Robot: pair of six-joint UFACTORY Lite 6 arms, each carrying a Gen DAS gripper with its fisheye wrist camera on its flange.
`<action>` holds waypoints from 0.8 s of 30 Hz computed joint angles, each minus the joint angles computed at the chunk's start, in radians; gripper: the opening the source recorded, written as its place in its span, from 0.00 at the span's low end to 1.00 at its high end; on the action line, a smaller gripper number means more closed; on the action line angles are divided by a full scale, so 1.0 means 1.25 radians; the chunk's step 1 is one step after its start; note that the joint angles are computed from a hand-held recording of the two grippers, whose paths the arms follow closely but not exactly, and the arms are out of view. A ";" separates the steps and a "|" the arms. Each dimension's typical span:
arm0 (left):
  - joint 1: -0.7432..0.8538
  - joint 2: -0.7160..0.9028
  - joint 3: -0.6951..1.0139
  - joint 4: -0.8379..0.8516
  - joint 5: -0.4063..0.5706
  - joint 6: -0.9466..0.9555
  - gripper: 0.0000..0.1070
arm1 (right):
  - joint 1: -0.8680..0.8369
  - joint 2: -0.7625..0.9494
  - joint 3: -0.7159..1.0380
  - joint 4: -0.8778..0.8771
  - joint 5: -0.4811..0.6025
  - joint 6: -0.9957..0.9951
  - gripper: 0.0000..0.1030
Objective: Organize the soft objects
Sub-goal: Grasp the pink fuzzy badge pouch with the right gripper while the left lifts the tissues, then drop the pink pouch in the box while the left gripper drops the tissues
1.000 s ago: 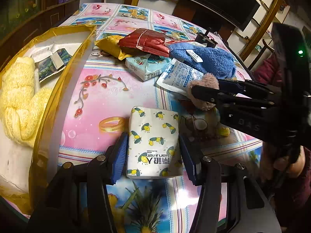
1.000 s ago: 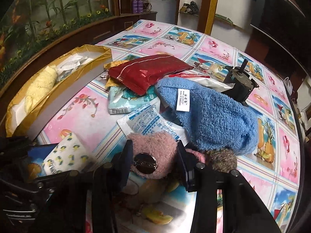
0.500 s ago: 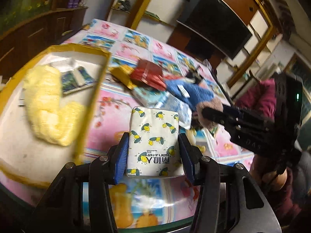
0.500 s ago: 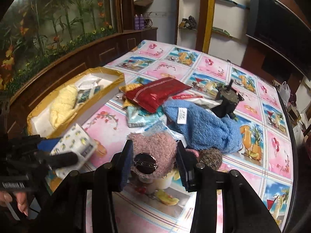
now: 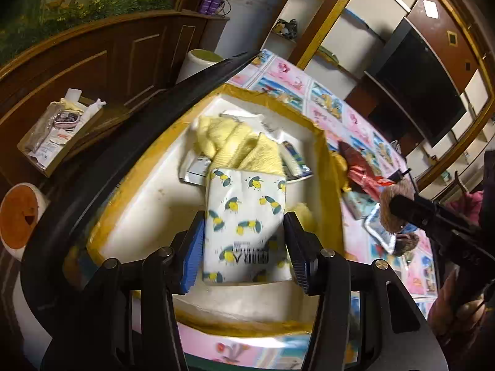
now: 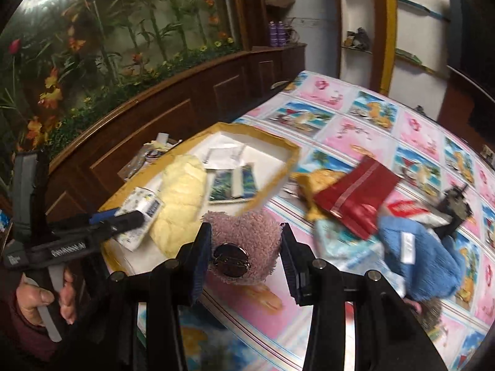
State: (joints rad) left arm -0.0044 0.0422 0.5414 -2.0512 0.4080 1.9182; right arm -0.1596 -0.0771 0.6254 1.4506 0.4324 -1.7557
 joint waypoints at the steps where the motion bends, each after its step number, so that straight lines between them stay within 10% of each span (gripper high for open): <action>1: -0.003 0.021 0.017 -0.013 -0.017 0.014 0.47 | 0.031 0.026 0.022 0.007 -0.013 0.010 0.41; 5: -0.018 0.097 0.077 -0.040 -0.097 0.040 0.49 | 0.134 0.148 0.122 0.004 -0.067 0.071 0.41; 16: 0.065 0.070 0.033 0.029 0.026 -0.016 0.49 | 0.245 0.411 0.352 -0.250 -0.203 0.417 0.48; 24: 0.063 0.040 0.018 0.040 0.034 -0.055 0.49 | 0.200 0.345 0.294 0.015 -0.153 0.159 0.61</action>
